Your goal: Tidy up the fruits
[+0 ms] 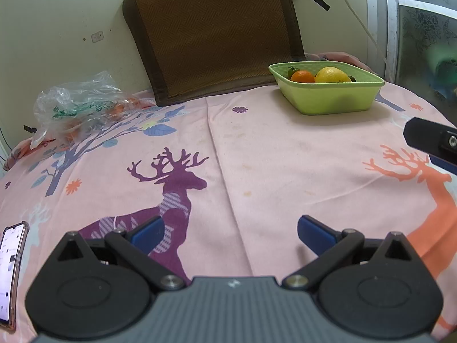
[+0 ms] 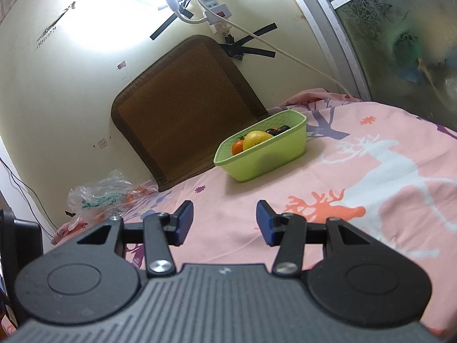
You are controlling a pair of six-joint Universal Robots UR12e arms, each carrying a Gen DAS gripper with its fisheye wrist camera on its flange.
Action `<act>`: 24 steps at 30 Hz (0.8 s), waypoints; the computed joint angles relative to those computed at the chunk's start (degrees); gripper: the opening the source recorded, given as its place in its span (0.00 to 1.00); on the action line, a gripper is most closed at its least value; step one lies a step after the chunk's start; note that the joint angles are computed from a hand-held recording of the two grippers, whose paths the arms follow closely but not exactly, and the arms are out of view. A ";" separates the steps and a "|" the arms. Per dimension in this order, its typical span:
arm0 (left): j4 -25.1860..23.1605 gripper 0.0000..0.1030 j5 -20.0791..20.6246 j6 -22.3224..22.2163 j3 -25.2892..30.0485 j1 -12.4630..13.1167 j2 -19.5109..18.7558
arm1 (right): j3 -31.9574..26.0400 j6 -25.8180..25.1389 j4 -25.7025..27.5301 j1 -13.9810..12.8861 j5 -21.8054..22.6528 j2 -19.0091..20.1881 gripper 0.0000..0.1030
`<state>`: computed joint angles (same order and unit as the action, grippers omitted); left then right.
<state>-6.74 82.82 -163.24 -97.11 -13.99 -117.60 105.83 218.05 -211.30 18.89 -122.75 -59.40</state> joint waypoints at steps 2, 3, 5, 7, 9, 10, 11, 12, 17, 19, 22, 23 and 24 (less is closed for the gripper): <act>0.13 1.00 0.03 0.08 -0.04 -0.03 0.02 | -0.01 0.00 0.01 0.00 -0.01 0.00 0.50; 0.22 1.00 0.02 0.07 -0.09 -0.03 0.06 | -0.05 0.04 -0.04 0.03 -0.07 0.02 0.50; 0.36 1.00 0.04 0.07 -0.16 -0.08 0.13 | -0.08 0.12 -0.21 0.08 -0.36 0.05 0.50; 0.29 1.00 0.08 0.06 -0.19 -0.11 0.18 | -0.06 0.37 -0.30 0.13 -0.61 0.06 0.51; 0.10 1.00 0.12 0.08 -0.20 -0.15 0.26 | -0.04 0.80 -0.23 0.21 -0.94 0.09 0.51; 0.18 1.00 0.12 0.11 -0.28 -0.16 0.31 | -0.04 1.09 -0.28 0.26 -1.25 0.13 0.51; 0.29 1.00 0.14 0.16 -0.35 -0.18 0.35 | 0.03 1.30 -0.27 0.26 -1.30 0.09 0.51; 0.34 1.00 0.14 0.17 -0.36 -0.18 0.36 | 0.09 1.51 -0.28 0.29 -1.40 0.05 0.51; 0.35 1.00 0.19 0.19 -0.45 -0.22 0.38 | 0.08 2.22 0.10 0.40 -1.79 0.02 0.51; 0.17 1.00 0.24 0.47 -0.41 -0.24 0.39 | 0.05 2.29 0.02 0.46 -1.91 0.08 0.51; 0.31 1.00 0.22 0.50 -0.45 -0.28 0.41 | -0.05 2.61 0.22 0.50 -1.94 0.11 0.51; 0.39 1.00 0.19 0.52 -0.52 -0.27 0.43 | -0.08 2.50 0.26 0.52 -2.01 0.11 0.51; 0.43 1.00 0.16 0.53 -0.55 -0.27 0.43 | -0.02 2.52 0.25 0.49 -1.94 0.08 0.51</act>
<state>-6.31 82.98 -162.71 -97.66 -14.26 -117.17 105.82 220.57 -211.06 19.38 -124.69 -59.31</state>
